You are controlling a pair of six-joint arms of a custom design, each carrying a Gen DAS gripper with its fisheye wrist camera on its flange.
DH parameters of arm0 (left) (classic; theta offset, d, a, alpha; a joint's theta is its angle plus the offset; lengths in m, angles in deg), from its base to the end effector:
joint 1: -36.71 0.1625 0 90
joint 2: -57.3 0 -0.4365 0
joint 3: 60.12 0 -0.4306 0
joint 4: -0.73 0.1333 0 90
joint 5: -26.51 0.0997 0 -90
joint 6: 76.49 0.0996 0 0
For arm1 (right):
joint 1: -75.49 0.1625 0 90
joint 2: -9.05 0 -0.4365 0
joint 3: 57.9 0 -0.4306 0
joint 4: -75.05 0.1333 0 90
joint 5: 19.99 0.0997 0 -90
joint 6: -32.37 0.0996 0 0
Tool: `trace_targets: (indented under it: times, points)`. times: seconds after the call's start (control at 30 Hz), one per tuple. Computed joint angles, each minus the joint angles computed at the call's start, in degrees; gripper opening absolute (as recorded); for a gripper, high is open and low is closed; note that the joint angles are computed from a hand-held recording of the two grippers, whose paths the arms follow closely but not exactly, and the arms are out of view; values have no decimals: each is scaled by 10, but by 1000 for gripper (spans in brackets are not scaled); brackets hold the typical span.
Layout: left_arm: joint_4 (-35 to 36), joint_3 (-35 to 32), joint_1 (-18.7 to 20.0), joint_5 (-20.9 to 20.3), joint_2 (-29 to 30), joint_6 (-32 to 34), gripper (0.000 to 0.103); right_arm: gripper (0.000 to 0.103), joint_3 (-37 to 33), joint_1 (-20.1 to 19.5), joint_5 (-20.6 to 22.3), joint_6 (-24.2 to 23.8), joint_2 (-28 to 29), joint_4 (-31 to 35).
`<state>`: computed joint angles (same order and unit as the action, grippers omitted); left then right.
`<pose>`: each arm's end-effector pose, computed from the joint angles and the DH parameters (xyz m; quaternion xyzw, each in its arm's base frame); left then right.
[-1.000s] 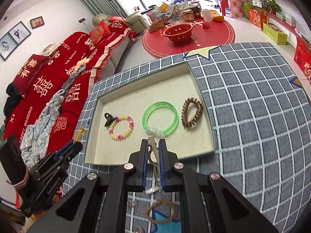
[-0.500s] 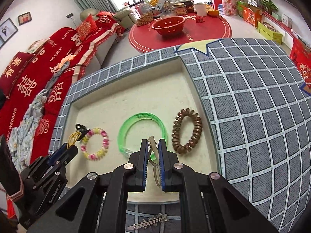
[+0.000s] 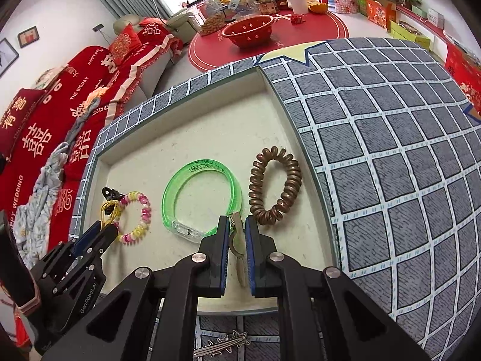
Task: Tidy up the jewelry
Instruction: 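Open the right tool to drop the hair clip while the left tool releases the hair tie, then grasp the braided brown rope bracelet with the right tool while the left tool grasps the silver heart pendant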
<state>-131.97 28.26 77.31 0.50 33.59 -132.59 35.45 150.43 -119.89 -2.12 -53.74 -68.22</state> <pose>-0.3561 -0.5987 -0.1290 0.0521 0.8370 -0.3162 0.4435 -0.0698 -0.7064 0.2797 0.1481 -0.9656 0.1426 0.1590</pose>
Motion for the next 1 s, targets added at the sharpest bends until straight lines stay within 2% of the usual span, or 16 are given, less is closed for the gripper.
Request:
trace_targets:
  times: [0.1, 0.13, 0.2, 0.23, 0.27, 0.4, 0.43, 0.47, 0.53, 0.57, 0.63, 0.77, 0.83, 0.87, 0.93, 1.0]
  points:
    - [15, -1, -2, 5, -1, -13, 32, 13, -4, -3, 5, 3, 0, 12]
    - [17, -1, -3, 6, -2, -16, 32, 17, -7, -3, 8, 5, -1, 20]
    - [20, -2, -5, 4, -3, -19, 32, 31, -7, -4, 17, 7, -3, 22]
    - [21, -2, -5, 2, -4, -20, 32, 44, -3, -5, 22, 6, -7, 18]
    - [23, -1, -6, 3, -5, -21, 32, 53, 1, -5, 29, 5, -11, 14]
    - [23, 2, -11, 10, -9, -25, 32, 53, 14, -5, 42, 1, -25, 13]
    - [21, 5, -13, 12, -11, -26, 36, 53, 18, -5, 44, 1, -29, 11]
    - [22, 6, -15, 14, -12, -28, 65, 53, 23, -5, 47, 2, -34, 9]
    - [17, 16, -24, 34, -17, -41, 99, 53, 31, -8, 57, 4, -46, 8]
    - [6, 26, -32, 53, -19, -44, 99, 54, 34, -10, 59, 4, -51, 8]
    - [13, 30, -38, 54, -25, -45, 99, 57, 43, -13, 64, 2, -64, 8]
    - [40, 45, -54, 57, -38, -79, 99, 71, 61, -22, 67, -3, -91, 7]
    - [31, 59, -63, 51, -45, -86, 99, 76, 74, -28, 68, -9, -107, 3]
    - [26, 65, -67, 48, -48, -85, 99, 86, 77, -30, 66, -13, -112, 5]
    - [35, 73, -77, 43, -50, -94, 99, 86, 90, -37, 66, -22, -127, 2]
    - [37, 86, -89, 36, -53, -96, 99, 93, 101, -43, 66, -33, -138, -3]
